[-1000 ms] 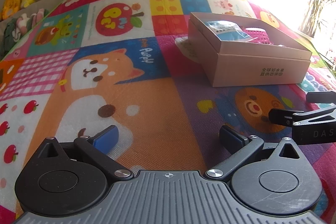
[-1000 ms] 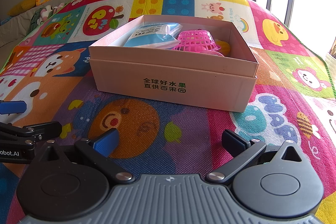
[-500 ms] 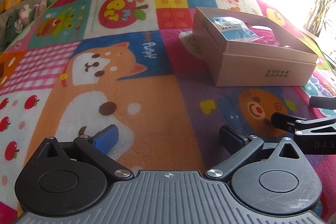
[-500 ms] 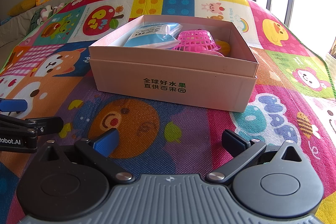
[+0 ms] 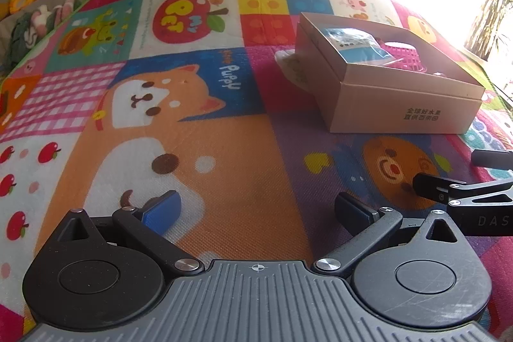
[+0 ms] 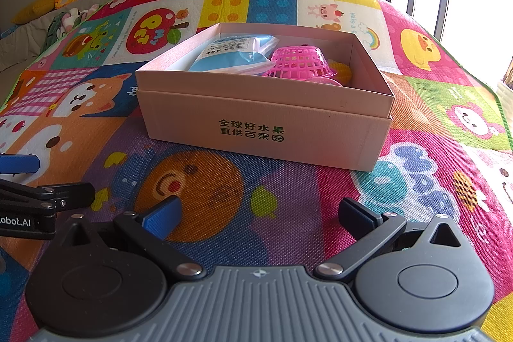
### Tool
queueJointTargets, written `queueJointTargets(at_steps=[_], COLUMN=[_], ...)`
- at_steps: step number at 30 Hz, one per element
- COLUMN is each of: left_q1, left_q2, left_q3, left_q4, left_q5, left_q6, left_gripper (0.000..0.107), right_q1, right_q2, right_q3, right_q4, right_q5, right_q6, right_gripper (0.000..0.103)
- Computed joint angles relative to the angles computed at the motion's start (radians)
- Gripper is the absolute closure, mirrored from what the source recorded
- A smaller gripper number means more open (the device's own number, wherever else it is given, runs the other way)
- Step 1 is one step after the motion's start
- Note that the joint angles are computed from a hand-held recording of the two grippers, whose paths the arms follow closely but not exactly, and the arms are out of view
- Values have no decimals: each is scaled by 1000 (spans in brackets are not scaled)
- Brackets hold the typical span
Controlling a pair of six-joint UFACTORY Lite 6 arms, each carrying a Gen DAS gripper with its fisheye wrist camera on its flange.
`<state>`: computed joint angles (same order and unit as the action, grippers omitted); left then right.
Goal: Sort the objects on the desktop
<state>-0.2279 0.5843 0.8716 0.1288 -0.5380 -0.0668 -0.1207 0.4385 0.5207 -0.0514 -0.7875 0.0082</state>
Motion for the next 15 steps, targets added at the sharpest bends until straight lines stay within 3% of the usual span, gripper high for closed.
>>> queueJointTargets(at_steps=[15], left_q1=[1], left_q2=[1], left_q3=[-3], left_q4=[2], left_q5=[-5], left_q6=[-2], left_gripper=[4], right_q1=[1], right_q2=[4], right_q3=[2], right_q4=[1], right_q5=[-2], right_q6=[0], right_gripper=[0])
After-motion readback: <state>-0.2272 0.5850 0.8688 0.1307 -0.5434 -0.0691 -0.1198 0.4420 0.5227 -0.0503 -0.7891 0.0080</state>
